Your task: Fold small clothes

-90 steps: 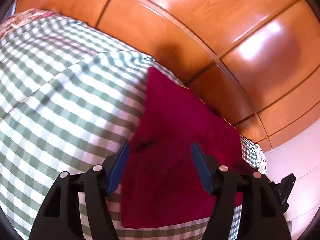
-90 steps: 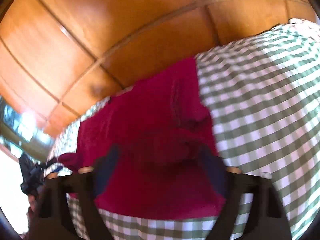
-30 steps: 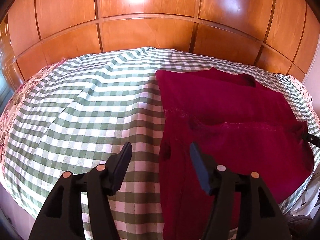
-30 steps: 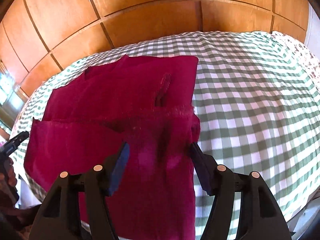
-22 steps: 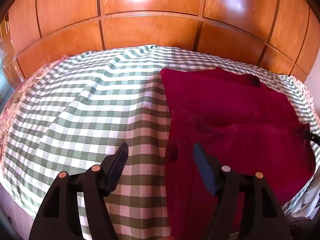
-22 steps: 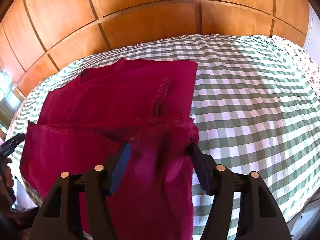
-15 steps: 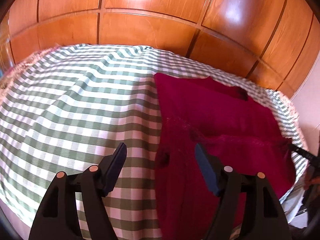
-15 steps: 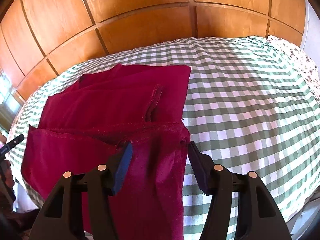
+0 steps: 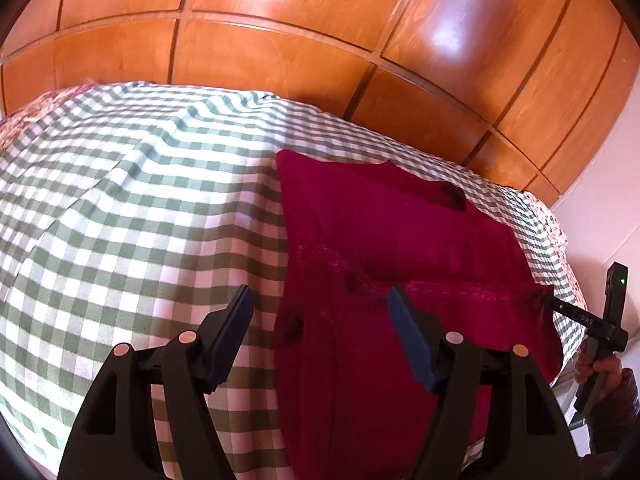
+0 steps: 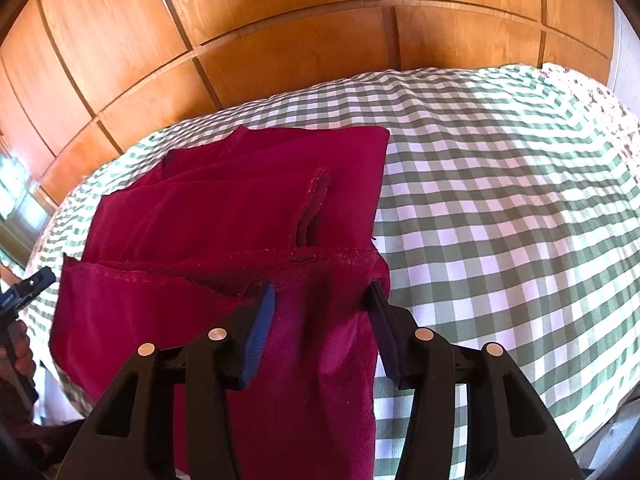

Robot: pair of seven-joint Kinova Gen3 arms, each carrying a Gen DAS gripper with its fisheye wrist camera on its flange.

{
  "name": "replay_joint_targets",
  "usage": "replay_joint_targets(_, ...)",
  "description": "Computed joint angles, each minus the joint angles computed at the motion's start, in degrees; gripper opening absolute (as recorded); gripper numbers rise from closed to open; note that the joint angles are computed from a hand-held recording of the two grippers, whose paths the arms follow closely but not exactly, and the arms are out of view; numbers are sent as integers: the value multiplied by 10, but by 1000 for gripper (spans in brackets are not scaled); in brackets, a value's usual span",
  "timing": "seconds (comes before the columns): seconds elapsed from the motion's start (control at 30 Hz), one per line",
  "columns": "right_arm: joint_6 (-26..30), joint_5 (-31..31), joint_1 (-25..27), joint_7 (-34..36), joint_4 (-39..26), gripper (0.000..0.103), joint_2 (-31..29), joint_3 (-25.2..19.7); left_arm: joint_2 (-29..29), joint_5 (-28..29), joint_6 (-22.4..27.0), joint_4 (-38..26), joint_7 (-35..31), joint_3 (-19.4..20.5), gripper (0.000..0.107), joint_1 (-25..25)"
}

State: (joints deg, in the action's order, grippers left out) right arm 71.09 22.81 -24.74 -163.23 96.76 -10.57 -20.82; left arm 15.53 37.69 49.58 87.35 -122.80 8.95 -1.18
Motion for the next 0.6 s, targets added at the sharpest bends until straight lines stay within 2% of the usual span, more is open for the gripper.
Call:
replay_joint_targets(0.2,-7,-18,14,-4,19,48,-32,2,3,8,13,-3,-50,9,74,-1)
replay_joint_targets(0.3,-6,-27,28,-11,30,48,-47,-5,11,-3,18,-13,-40,7,75,10)
replay_joint_targets(0.47,-41,-39,50,-22,49,48,-56,-5,39,-25,28,-42,-4,8,73,28)
replay_joint_targets(0.5,-48,-40,53,-19,50,48,-54,-4,45,-28,32,-48,4,9,71,29)
replay_joint_targets(0.53,-55,-43,55,-15,50,48,-51,-2,52,-27,38,-54,10,11,60,27)
replay_joint_targets(0.57,-60,-45,56,-9,49,48,-47,0,57,-29,40,-59,17,12,53,27)
replay_joint_targets(0.6,-59,-45,57,-4,47,31,-41,0,59,-36,38,-60,28,10,35,31)
